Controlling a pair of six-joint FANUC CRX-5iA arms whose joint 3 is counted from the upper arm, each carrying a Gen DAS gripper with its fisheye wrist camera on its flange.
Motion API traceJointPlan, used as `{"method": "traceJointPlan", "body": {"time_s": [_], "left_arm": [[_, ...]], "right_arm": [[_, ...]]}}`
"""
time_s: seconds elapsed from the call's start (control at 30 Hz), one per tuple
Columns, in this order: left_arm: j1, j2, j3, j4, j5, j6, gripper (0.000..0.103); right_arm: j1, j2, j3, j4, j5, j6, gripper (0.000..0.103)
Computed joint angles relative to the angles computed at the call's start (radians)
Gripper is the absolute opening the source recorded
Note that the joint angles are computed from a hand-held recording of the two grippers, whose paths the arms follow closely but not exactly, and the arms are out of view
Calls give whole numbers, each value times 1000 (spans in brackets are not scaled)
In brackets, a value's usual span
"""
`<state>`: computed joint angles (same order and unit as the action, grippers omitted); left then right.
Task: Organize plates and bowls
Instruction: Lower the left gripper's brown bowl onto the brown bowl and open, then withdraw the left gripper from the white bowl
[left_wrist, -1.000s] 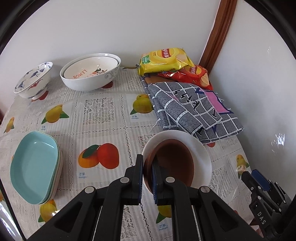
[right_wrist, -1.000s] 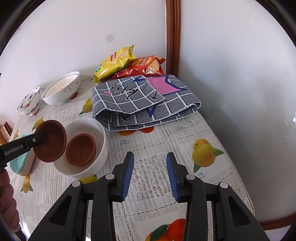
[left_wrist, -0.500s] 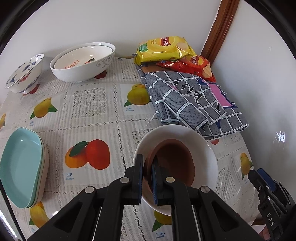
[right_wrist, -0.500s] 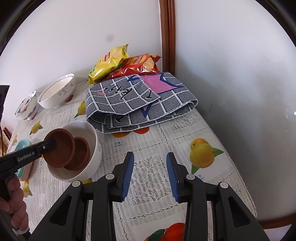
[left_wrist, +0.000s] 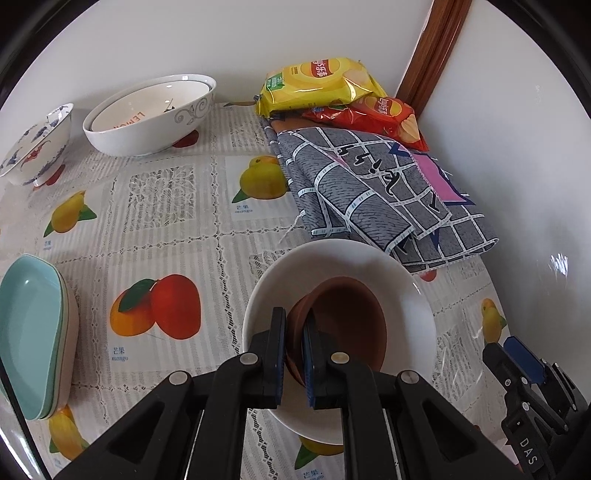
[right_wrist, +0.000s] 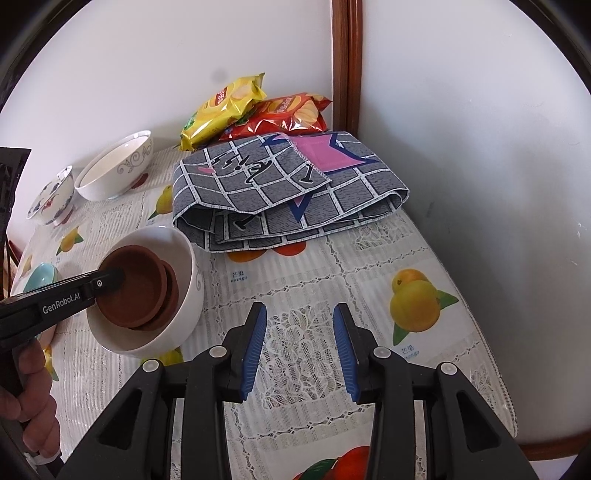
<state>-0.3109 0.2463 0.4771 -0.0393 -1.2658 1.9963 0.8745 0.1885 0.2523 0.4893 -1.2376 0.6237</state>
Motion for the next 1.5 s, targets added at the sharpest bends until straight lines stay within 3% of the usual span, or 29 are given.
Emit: {"method": "traceJointPlan", "body": {"time_s": [0.27, 0.43, 0.57, 0.7, 1.03, 1.1, 1.3, 1.5], "left_arm": [[3, 15, 16, 19, -21, -29, 11], [14, -2, -6, 57, -11, -55, 19], [-3, -23, 4, 15, -23, -51, 29], [-5, -60, -13, 3, -16, -59, 31], [-18, -154, -37, -79, -27, -15, 41], [-22, -172, -42, -96, -25, -6, 41], [-21, -207, -61, -105, -20, 4, 41], [-42, -221, -70, -155, -7, 32, 41]], "right_arm": [[1, 0, 4, -11, -3, 4, 41], [13, 3, 12, -12, -15, 14, 41], [25, -1, 19, -9, -27, 10, 43], [27, -5, 44, -48, -36, 8, 48], [91, -23, 49, 25, -80, -44, 79], [94, -23, 60, 15, -93, -65, 80], [98, -80, -5, 16, -16, -110, 80], [99, -84, -12, 23, -26, -99, 80]]}}
